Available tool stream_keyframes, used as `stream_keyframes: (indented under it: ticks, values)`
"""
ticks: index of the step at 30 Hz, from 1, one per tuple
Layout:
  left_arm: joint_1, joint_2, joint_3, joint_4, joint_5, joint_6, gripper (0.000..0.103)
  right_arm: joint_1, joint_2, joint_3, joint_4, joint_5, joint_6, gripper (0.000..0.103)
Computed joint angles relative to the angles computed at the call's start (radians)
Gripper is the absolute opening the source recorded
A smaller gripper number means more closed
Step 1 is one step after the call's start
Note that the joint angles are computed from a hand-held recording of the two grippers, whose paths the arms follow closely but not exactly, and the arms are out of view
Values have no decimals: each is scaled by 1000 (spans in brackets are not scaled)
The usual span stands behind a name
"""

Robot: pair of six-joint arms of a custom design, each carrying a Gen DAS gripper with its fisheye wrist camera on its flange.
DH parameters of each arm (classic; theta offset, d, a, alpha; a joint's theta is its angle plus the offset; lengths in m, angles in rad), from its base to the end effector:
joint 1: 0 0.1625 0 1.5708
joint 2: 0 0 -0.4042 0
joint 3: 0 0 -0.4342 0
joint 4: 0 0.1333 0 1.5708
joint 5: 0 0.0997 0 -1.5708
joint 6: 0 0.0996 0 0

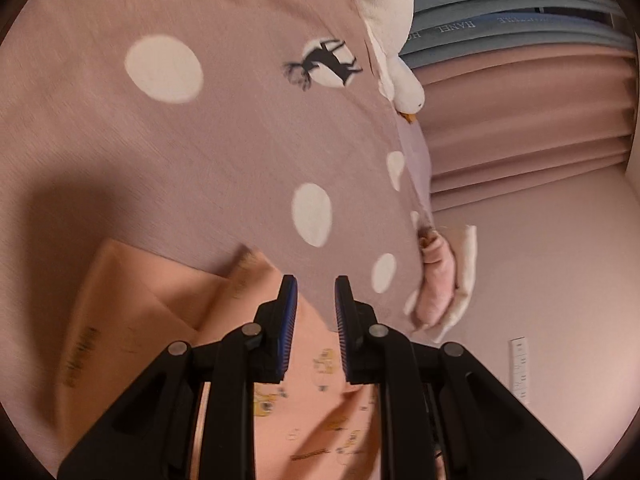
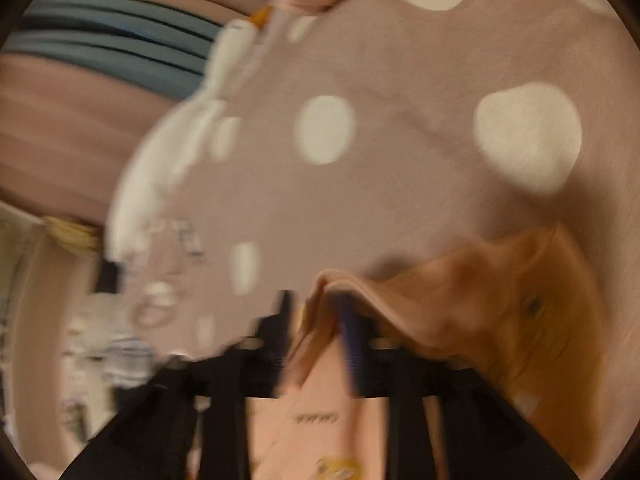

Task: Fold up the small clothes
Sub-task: 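Press and straighten the folded shirt with both tools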

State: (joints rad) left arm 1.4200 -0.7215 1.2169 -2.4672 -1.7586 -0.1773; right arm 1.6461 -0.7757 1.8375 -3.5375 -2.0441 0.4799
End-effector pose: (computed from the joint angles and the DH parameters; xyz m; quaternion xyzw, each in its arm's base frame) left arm -0.0091 -0.8234 0.1719 -0.0057 -0.9758 0.1806 0.1230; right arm 0.1352 -0.6231 0.0900 -0.2761 -0.8359 0.4665 0.0863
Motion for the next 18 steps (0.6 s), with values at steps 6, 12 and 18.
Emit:
stream_keyframes:
  ticks: [6, 12, 18]
  values:
    - [25, -49, 29, 75, 11, 77, 17, 5, -36, 101, -142, 33, -97, 56]
    - [17, -118, 117, 139, 1, 201, 19, 67, -49, 182, -67, 1, -290, 56]
    - [33, -221, 248, 100, 81, 221, 70, 157, -49, 172, 234, -276, -219, 41]
